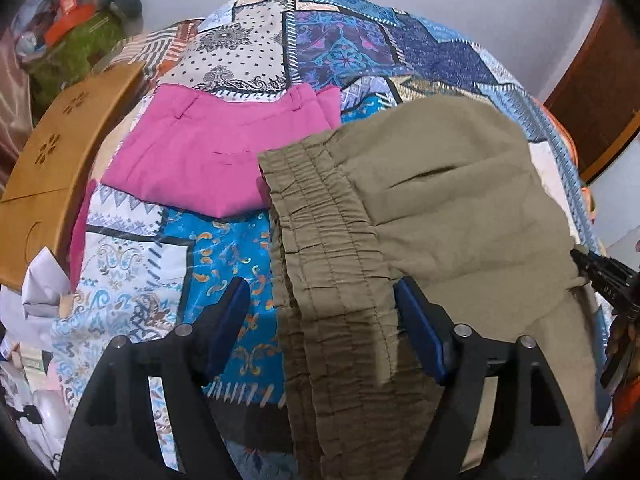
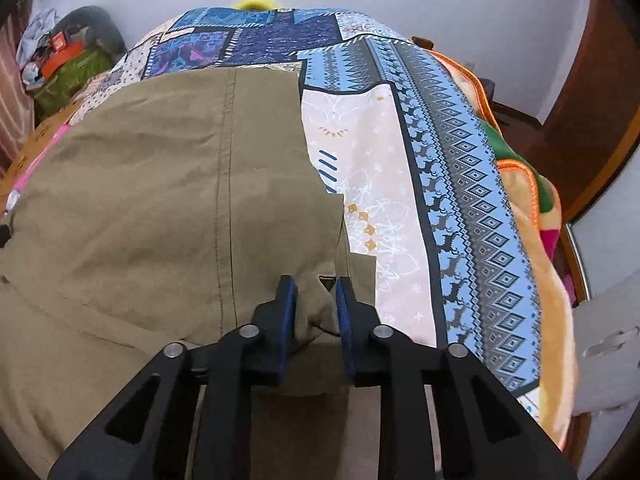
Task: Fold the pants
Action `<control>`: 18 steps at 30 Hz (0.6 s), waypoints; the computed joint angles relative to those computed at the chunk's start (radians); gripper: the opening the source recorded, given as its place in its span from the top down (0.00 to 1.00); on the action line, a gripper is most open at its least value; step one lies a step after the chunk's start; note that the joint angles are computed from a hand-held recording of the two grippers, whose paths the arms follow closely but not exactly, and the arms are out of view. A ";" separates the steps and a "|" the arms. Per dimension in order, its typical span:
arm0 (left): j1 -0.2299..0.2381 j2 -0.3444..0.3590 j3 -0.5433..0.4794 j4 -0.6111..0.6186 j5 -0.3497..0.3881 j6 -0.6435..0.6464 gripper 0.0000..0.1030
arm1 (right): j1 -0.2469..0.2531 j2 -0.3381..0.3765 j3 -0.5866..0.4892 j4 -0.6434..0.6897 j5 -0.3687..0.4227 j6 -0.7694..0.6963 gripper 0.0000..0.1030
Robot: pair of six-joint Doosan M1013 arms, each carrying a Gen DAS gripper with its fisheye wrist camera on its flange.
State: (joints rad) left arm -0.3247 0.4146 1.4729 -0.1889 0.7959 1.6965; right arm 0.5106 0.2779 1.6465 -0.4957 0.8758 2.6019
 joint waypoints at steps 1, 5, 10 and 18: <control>-0.001 -0.002 -0.002 0.004 0.004 -0.003 0.24 | -0.004 -0.006 -0.001 0.028 -0.004 -0.027 0.77; -0.011 -0.013 -0.021 0.087 -0.002 -0.046 0.24 | -0.009 -0.031 -0.001 0.055 -0.014 -0.042 0.71; 0.019 -0.002 -0.061 0.015 -0.007 -0.013 0.17 | -0.004 -0.045 -0.022 0.018 -0.032 -0.069 0.54; 0.032 0.101 -0.189 -0.021 0.073 -0.024 0.17 | -0.035 -0.009 -0.089 -0.009 -0.096 -0.133 0.49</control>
State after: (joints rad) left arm -0.2929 0.5159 1.2834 -0.2095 0.8691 1.6720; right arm 0.4756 0.2690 1.5579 -0.5047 0.7803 2.4689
